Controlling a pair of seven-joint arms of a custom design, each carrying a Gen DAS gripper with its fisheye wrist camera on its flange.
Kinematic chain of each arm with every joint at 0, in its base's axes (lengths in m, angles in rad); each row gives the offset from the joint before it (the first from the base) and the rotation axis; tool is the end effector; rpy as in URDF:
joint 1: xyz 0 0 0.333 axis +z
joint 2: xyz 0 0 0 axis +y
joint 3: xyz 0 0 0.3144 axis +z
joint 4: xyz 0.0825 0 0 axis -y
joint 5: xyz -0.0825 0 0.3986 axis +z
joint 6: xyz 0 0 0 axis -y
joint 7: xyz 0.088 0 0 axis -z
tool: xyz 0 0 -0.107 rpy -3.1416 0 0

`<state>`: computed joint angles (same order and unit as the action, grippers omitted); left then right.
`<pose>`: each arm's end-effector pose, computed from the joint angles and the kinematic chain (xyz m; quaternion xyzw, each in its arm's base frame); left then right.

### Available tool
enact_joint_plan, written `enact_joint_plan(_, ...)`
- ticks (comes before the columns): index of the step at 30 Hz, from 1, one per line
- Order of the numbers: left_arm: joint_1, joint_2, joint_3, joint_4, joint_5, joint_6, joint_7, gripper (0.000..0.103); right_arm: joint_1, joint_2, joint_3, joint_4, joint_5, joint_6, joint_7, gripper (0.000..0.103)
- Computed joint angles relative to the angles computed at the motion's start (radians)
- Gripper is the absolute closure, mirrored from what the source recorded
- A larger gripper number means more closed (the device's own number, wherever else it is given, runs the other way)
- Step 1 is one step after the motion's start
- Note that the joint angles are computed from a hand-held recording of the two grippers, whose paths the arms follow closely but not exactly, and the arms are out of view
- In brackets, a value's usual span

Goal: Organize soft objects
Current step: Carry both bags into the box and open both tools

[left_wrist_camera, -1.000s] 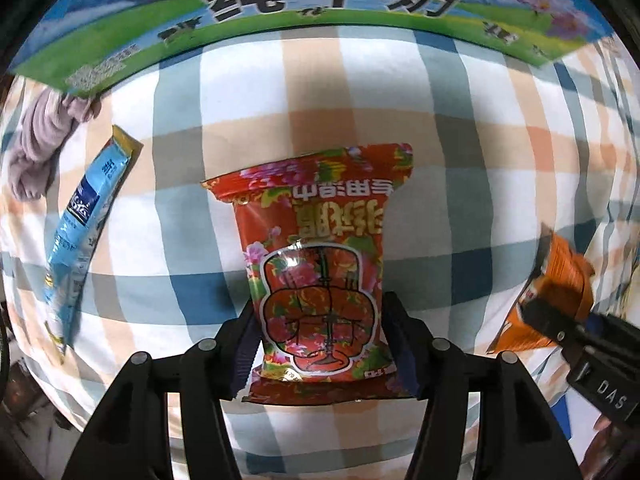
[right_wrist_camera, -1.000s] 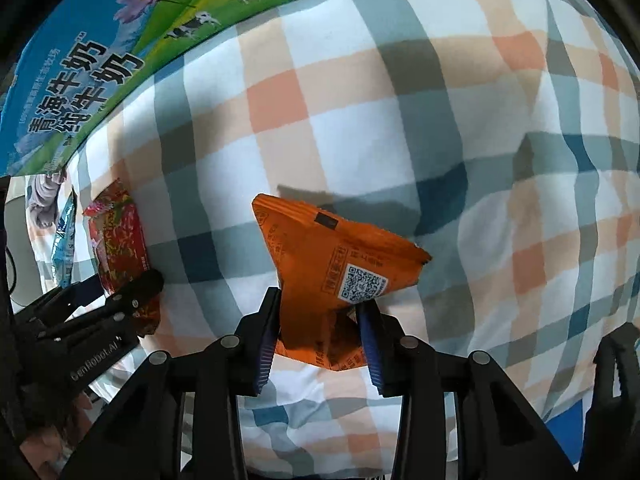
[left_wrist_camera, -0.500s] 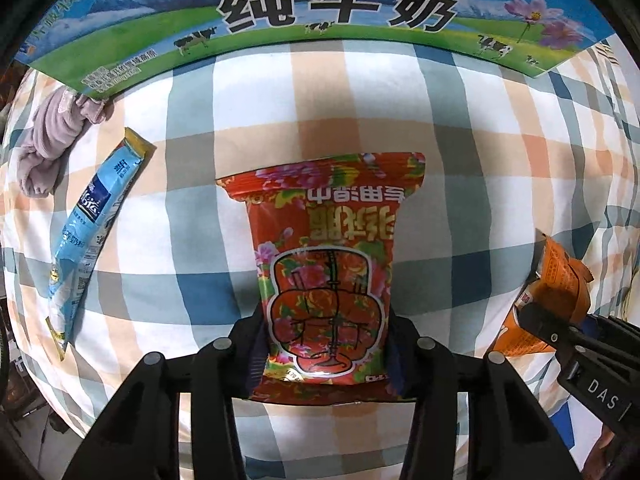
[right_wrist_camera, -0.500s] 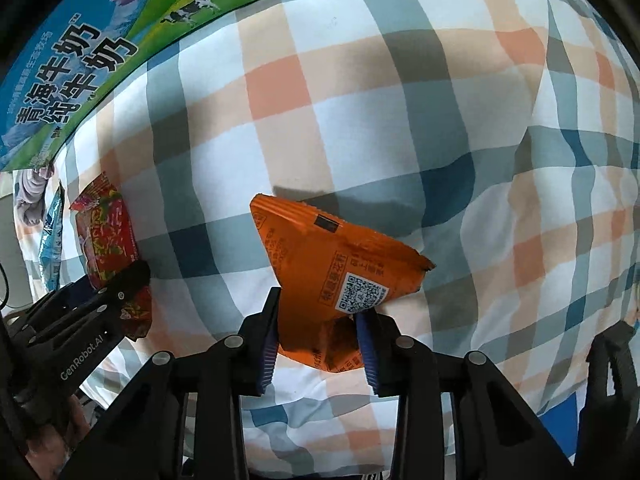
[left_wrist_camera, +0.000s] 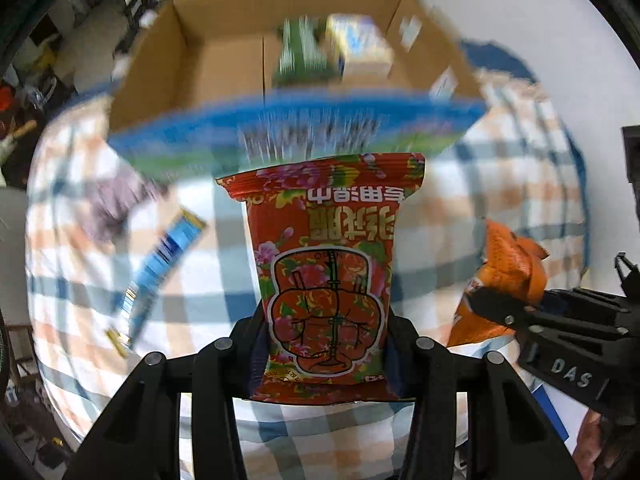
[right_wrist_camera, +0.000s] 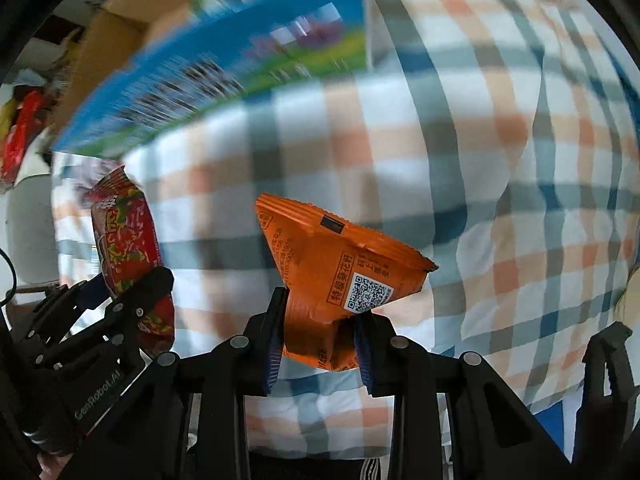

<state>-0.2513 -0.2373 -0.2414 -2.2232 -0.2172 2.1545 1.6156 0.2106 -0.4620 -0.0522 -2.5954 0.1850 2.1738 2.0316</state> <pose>0.4433 -0.2535 0.4788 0.5367 -0.8371 0.1050 0.0129 0.4012 0.0718 0.4055 -0.5504 0.8299 0.0702 0.0575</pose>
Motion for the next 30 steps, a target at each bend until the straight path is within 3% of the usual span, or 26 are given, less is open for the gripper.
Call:
enact_joint_plan(6, 0.017, -0.016, 0.017, 0.097, 0.007, 0.018, 0.031, 0.060, -0.001, -0.046, 0.018, 0.109, -0.053, -0.046, 0.012, 0.070)
enact_joint_plan(16, 0.036, 0.077, 0.024, 0.249, -0.011, 0.056, 0.022, 0.060, 0.011, 0.033, 0.025, 0.297, -0.083, -0.041, -0.002, 0.070)
enact_joint_plan(22, 0.052, 0.258, 0.034, 0.452, 0.022, 0.004, -0.004, 0.060, -0.012, 0.167, 0.012, 0.413, -0.090, -0.016, -0.046, 0.070)
enact_joint_plan(30, 0.027, 0.618, 0.059, 0.853, 0.138, -0.179, -0.066, 0.060, -0.073, 0.449, 0.012, 0.652, -0.094, -0.053, -0.128, 0.070)
